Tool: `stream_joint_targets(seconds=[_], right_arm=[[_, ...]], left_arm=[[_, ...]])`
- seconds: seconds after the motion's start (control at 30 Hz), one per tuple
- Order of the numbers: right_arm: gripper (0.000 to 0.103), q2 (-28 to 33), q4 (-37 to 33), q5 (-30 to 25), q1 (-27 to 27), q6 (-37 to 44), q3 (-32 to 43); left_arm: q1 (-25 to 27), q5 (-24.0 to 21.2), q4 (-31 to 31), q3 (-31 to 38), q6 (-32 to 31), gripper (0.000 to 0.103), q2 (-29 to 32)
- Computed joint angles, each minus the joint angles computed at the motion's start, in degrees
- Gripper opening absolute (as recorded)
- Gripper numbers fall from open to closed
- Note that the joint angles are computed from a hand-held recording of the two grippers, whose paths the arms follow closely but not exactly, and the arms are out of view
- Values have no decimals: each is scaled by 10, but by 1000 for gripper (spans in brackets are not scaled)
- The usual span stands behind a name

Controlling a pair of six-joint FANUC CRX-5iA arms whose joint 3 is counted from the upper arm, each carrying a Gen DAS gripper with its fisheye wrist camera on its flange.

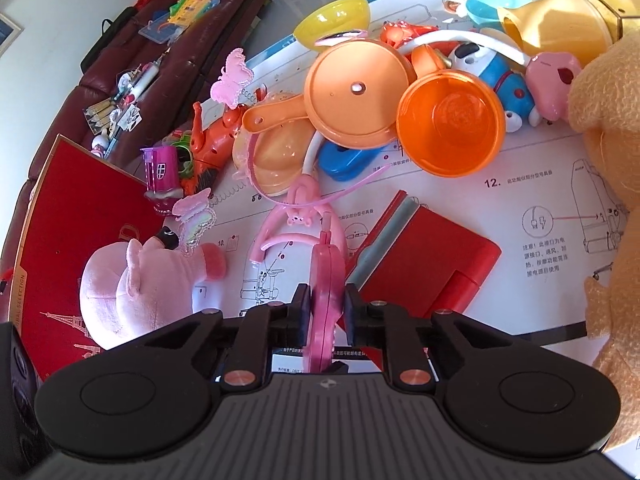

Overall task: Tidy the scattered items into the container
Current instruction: 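Close the right gripper on the pink toy phone and lift it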

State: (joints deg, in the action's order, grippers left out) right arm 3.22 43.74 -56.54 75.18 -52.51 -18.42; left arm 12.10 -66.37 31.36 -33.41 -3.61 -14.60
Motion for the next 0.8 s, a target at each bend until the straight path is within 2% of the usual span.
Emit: stream_joint_targets(seconds=[0.03, 0.13, 0.3, 0.4, 0.47, 0.5, 0.53, 0.57, 0.63, 0.7, 0.77, 0.8], right_arm=[[18, -1, 3, 5, -1, -5, -2], [18, 1, 3, 1, 2, 2, 1], [27, 1, 0, 8, 0, 6, -3], [30, 8, -5, 5, -1, 12, 1], [29, 9, -2, 3, 0, 14, 1], [29, 9, -2, 2, 1, 13, 0], [29, 9, -2, 2, 1, 10, -1], [29, 8, -2, 1, 2, 7, -2], [29, 6, 0, 4, 2, 1, -6], [31, 6, 1, 5, 1, -2, -7], [42, 9, -9, 1, -1, 4, -1], [43, 13, -20, -3, -2, 13, 7]], left_arm=[[-4, -7, -8, 7, 8, 26, 6], [-6, -18, -10, 17, 18, 24, 17], [-2, -51, -23, 38, 37, 13, 38], [-6, -36, -31, 29, 33, 12, 31], [-11, -30, -46, 34, 58, 19, 36], [-11, -23, -47, 32, 62, 25, 35], [-10, -16, -45, 29, 59, 27, 32], [-9, -16, -44, 29, 56, 26, 32], [-7, -15, -42, 26, 50, 17, 31], [-6, -19, -41, 27, 44, 13, 31], [-6, -23, -41, 27, 37, 12, 30], [-7, -23, -41, 26, 35, 12, 29]])
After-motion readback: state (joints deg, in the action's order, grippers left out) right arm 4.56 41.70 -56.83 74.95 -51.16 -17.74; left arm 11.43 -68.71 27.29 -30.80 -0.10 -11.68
